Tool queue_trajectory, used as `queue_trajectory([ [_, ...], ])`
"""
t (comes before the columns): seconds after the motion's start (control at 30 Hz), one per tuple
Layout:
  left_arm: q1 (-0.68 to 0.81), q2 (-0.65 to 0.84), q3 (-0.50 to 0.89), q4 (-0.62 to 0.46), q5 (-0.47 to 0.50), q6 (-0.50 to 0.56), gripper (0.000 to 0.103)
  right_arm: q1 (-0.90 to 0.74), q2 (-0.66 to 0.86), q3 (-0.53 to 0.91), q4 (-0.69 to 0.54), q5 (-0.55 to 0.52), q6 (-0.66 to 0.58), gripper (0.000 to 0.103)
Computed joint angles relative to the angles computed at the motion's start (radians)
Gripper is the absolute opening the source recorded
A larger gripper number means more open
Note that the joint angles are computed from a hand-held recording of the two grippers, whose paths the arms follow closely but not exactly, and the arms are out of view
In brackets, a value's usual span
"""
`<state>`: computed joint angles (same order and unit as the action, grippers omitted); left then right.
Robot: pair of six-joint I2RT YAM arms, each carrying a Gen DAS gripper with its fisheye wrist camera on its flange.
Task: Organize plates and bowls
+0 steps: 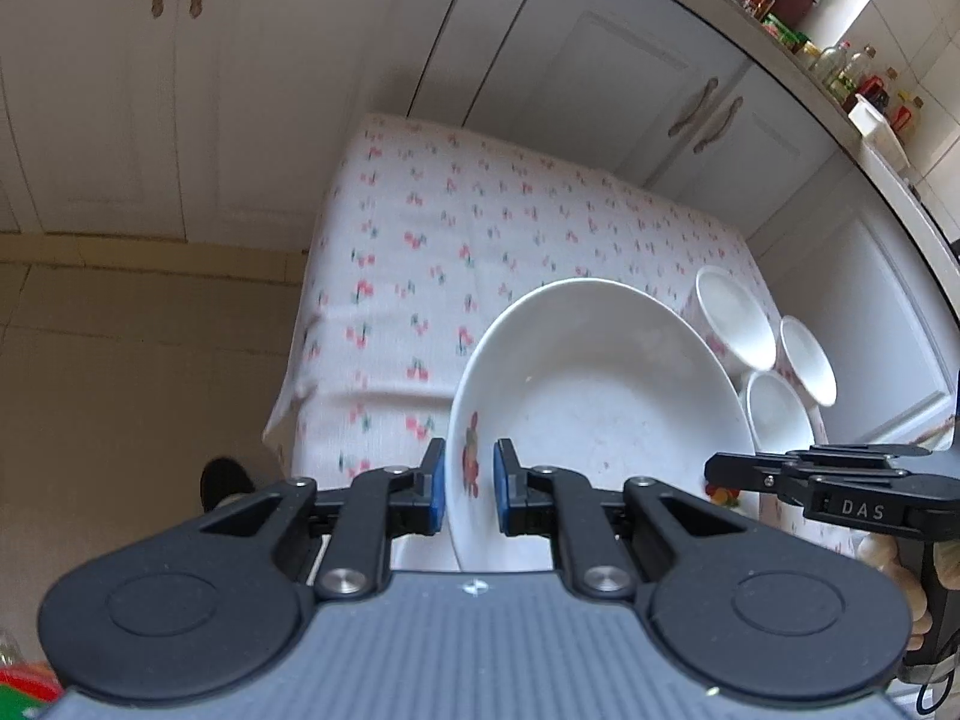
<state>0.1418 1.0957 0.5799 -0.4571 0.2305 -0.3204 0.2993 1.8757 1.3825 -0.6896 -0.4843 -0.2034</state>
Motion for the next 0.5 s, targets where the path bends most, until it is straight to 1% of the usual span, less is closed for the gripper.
queue_trajectory([
  [0.27, -0.051, -0.087, -0.107, -0.008, -0.022, -0.048, 0.012, -0.008, -0.053, -0.14, 0.025, 0.004, -0.025, 0.014],
  [0.5, -0.088, -0.089, -0.141, 0.003, -0.052, -0.064, 0.012, -0.004, -0.082, -0.193, 0.057, 0.018, -0.028, 0.014],
])
